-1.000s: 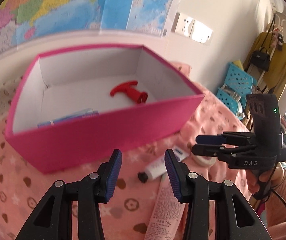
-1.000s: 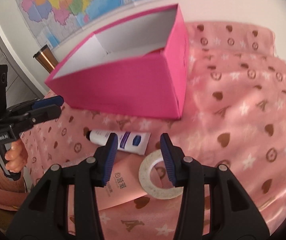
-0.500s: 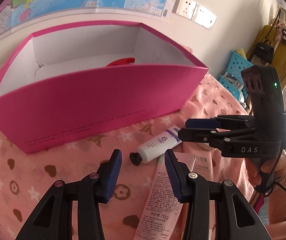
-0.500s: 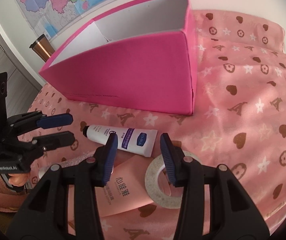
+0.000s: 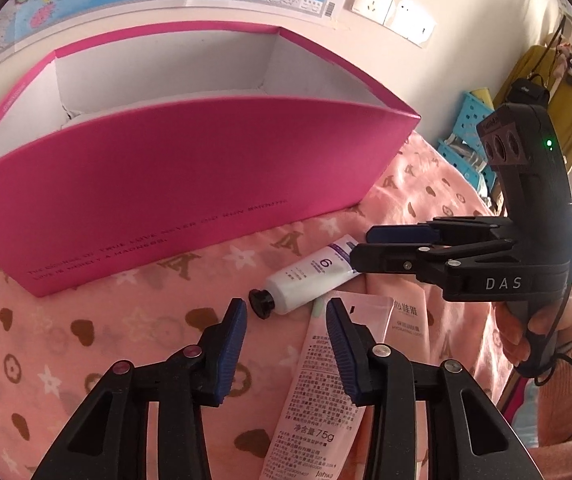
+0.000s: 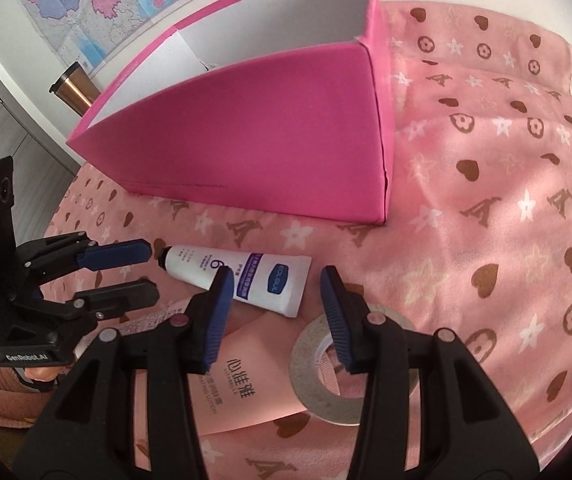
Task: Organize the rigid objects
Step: 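Move the open right gripper to the white blue-labelled tube, then close the right gripper on the white tube and lift it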
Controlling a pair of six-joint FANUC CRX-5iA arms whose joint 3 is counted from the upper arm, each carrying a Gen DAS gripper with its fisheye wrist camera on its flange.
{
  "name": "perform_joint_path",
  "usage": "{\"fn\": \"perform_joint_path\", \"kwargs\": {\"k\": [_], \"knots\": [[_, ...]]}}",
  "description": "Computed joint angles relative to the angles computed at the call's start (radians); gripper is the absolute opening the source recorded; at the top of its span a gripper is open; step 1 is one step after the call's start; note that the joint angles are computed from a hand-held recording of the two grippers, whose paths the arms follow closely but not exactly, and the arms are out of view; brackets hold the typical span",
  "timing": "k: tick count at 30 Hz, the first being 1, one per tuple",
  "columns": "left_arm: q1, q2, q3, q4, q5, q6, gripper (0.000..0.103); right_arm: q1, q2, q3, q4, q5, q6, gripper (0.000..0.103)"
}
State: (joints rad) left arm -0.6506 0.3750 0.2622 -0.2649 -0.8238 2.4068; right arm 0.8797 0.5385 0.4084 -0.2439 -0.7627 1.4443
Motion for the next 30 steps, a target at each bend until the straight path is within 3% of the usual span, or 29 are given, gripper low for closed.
{"fn": "perform_joint_path", "kwargs": {"k": [5,13,18,30], "knots": [[0.013,0.007,-0.013,0.047,0.029,-0.029,0.038,-0.003,0.002,0.005,-0.026,-0.001,0.019,0.048],[0.011,-0.002,-0.022,0.036,0.033,-0.008,0.038,-0.013,0.005,0.01,-0.081,0.007,0.055,0.049],[0.014,0.001,-0.022,0.042,0.035,-0.013,0.038,-0.003,0.002,-0.003,-0.048,0.022,0.025,0.048],[-0.01,0.016,0.029,-0.026,-0.019,0.019,0.038,-0.011,-0.033,-0.045,-0.104,0.065,0.052,0.052]]}}
